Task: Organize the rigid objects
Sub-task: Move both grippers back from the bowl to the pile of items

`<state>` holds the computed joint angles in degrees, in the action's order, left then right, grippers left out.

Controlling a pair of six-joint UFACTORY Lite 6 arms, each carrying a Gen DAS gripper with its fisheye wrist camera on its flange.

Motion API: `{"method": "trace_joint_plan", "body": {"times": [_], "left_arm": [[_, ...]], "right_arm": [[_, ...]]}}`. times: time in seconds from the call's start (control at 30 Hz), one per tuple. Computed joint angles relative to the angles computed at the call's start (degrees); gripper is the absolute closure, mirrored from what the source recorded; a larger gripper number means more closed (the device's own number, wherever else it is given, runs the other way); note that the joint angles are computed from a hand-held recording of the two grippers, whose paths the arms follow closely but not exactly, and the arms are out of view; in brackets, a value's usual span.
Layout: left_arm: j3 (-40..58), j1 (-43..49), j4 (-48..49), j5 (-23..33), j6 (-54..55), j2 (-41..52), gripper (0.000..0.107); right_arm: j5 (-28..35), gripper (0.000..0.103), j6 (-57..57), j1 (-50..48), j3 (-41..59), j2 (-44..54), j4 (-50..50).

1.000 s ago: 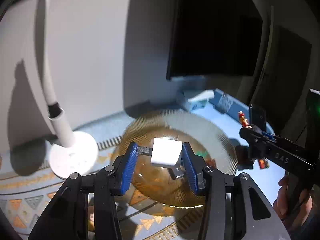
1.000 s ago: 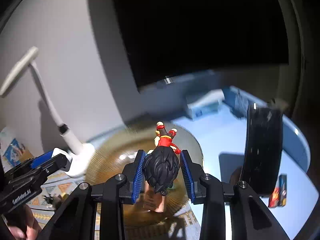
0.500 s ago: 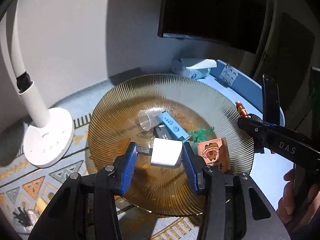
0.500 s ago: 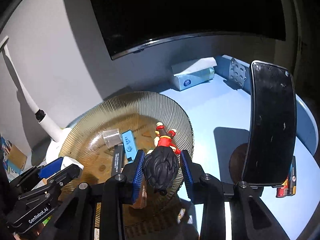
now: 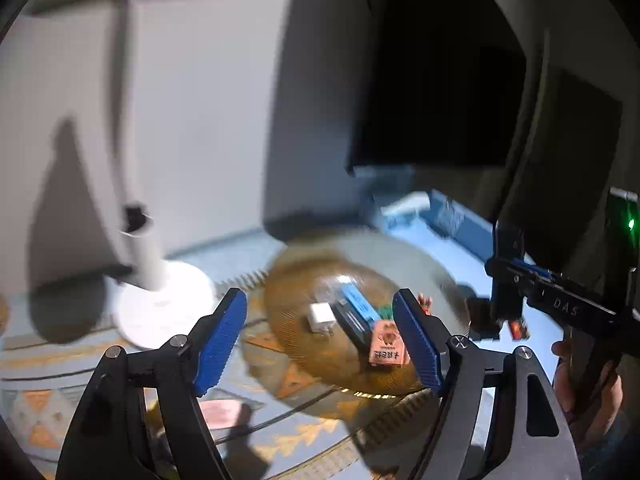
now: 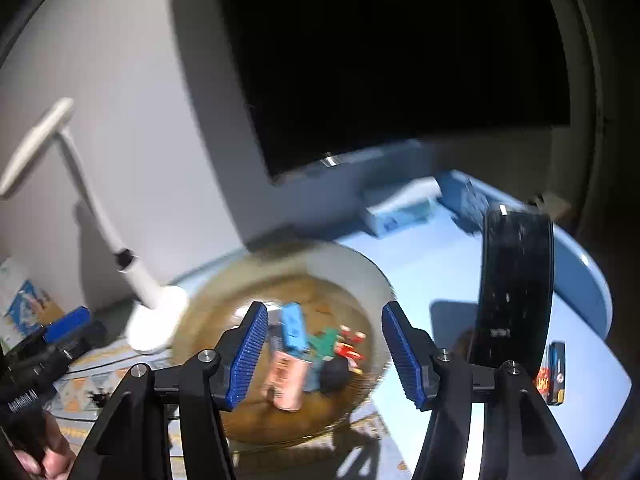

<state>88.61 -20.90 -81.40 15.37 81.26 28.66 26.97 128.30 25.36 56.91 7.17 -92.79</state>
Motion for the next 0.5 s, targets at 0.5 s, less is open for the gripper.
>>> {"method": "trace_joint_plan", "body": {"times": [0.5], "left_arm": [[-35.5,37.2,-8.3,16.7,12.1,-39.3,0.033]], "right_arm": [[13.5,0.042,-17.3,24.7,17.0,4.8,13.2]]}}
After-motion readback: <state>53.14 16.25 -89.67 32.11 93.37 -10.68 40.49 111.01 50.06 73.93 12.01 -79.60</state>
